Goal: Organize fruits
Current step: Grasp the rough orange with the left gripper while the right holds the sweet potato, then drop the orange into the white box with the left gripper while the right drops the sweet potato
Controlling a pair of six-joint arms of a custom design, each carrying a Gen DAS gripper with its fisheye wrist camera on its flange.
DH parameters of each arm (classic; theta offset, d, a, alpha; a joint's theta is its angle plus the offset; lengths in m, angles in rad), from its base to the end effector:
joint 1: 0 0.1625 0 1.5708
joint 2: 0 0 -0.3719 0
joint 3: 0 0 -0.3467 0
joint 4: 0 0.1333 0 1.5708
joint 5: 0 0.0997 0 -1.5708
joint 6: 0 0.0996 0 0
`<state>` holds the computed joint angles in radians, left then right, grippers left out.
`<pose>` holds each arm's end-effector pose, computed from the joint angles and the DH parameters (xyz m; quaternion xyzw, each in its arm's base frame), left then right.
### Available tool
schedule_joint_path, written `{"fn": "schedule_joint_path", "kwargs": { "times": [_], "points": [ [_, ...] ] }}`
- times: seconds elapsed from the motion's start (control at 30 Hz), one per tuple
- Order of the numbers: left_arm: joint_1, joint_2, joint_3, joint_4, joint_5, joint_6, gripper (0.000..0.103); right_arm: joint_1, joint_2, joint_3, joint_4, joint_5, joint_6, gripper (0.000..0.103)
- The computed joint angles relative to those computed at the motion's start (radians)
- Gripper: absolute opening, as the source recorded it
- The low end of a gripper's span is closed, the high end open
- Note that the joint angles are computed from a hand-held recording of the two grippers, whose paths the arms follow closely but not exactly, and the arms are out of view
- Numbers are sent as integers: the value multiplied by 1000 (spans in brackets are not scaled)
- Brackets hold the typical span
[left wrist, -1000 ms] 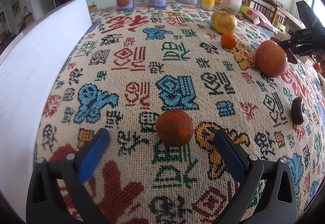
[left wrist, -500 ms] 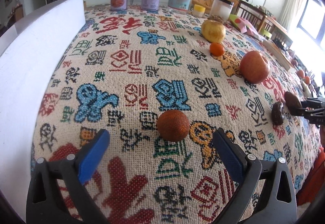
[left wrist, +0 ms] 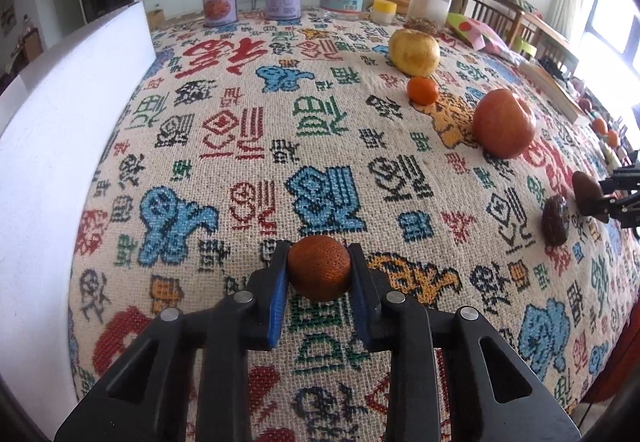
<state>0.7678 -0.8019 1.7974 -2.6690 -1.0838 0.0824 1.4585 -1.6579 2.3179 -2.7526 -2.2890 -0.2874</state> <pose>-0.2746 -0.5152 0.0615 0.4040 0.8811 -0.1315 0.2078 0.0264 -0.3706 0.3051 -0.0112 -0.9090 0.1693 0.3807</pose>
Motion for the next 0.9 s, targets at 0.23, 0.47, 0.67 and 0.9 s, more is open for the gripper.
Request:
{"fn": "schedule_joint_path", "kwargs": {
  "times": [0.23, 0.47, 0.67, 0.9],
  "points": [
    [-13, -214, 42, 107, -137, -204, 28, 79, -95, 44, -28, 48, 73, 42],
    [24, -421, -38, 222, -102, -312, 28, 337, 199, -146, -64, 201, 140, 42],
    [144, -361, -224, 364, 109, -347, 28, 476, 636, -491, -57, 367, 132, 42],
    [241, -265, -327, 483, 197, -391, 29, 529, 1068, -1013, 173, 337, 172, 42]
  ]
}}
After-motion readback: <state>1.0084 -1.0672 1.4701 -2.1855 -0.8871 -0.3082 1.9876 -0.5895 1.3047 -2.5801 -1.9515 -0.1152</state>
